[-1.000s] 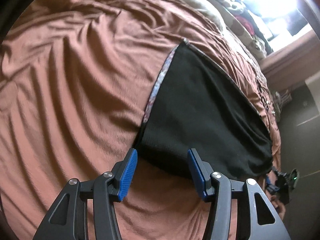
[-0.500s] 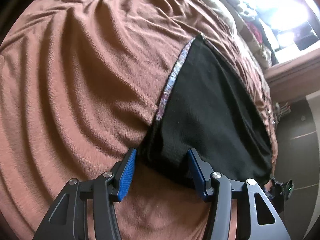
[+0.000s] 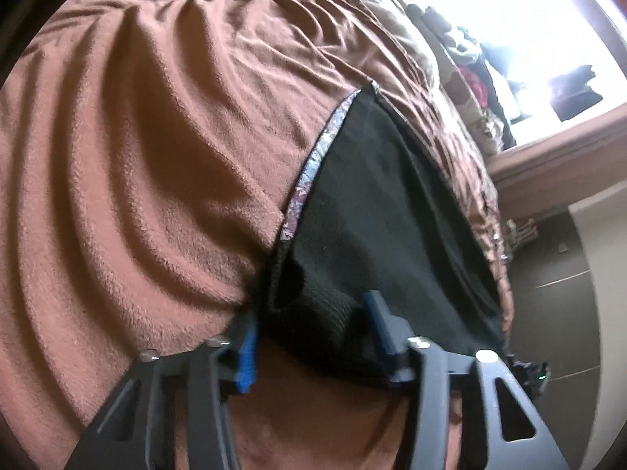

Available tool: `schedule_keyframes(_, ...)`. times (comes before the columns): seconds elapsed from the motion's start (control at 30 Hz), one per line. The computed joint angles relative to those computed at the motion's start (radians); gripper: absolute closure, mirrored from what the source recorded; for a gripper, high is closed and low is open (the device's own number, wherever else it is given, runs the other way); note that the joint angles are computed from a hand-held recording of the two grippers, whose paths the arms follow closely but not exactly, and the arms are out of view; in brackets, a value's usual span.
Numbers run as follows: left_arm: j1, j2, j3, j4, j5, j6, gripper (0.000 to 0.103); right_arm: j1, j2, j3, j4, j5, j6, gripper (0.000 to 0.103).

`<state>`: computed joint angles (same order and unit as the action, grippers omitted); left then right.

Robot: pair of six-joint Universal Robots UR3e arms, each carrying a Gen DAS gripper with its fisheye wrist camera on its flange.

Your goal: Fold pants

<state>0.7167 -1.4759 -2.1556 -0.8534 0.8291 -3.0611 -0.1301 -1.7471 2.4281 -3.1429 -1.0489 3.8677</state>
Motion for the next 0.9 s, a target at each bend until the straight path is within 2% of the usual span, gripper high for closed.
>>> schedule_keyframes(0.03,-0.007,-0.007,0.004,0.013,0.012,-0.013,0.086,0.001,0.003,-0.004,0.005,-0.004,-0.003,0.051)
schedule_keyframes(0.07,-0.001,-0.013,0.006,0.009,0.003,-0.017,0.091,0.005,0.003,-0.013,0.017,-0.012,-0.006,0.064)
schedule_keyframes(0.17,-0.003,0.012,0.017,0.012,0.025,-0.03,0.094,0.008,-0.015,-0.032,0.052,-0.017,-0.018,0.078)
schedule_keyframes(0.4,0.01,0.089,0.102,-0.074,0.029,-0.039,0.095,0.047,-0.083,-0.116,0.177,-0.059,-0.03,0.084)
schedule_keyframes(0.6,0.084,0.199,0.163,-0.275,0.003,0.049,0.095,0.072,-0.123,-0.157,0.267,-0.053,-0.041,0.086)
schedule_keyframes(0.73,0.191,0.319,0.163,-0.483,-0.011,0.183,0.096,0.08,-0.169,-0.162,0.333,-0.036,-0.063,0.086)
schedule_keyframes(0.9,0.388,0.488,0.17,-0.836,-0.035,0.434,0.095,0.124,-0.223,-0.157,0.397,-0.053,-0.074,0.086)
